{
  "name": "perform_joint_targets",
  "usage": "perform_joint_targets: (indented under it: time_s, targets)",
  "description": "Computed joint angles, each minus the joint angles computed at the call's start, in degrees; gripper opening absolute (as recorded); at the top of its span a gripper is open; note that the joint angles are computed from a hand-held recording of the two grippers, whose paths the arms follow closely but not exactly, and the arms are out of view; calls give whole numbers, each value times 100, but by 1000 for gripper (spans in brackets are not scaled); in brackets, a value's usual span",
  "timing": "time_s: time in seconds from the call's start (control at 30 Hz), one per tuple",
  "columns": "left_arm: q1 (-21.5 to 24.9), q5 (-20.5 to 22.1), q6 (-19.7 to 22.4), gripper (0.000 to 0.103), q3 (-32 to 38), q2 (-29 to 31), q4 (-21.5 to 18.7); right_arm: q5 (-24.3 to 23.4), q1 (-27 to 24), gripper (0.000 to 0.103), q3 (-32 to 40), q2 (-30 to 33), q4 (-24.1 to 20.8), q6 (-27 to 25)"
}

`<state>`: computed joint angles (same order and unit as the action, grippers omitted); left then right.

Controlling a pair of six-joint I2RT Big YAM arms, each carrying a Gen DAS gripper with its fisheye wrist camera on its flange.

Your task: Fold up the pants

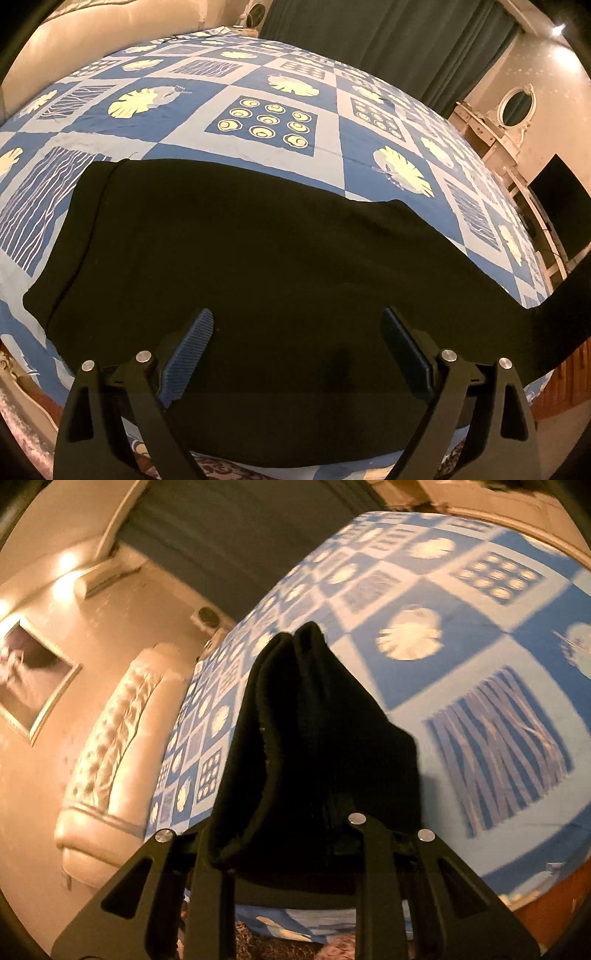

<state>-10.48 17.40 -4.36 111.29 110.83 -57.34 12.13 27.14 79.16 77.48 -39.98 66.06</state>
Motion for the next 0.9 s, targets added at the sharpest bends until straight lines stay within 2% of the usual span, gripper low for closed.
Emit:
perform_joint_targets:
  time_s: [0.2,0.63,0.9]
  targets:
    - [2,40,-64,91,17,7,-12,-87,325,21,1169,1079,-299,-271]
    - [4,47,-77,91,18,5,-16,-115,890,21,3653,3542,-1770,-807]
    - [7,49,-89,91,24,15,-22,38,1074,21,4530,4336,-2396,-999]
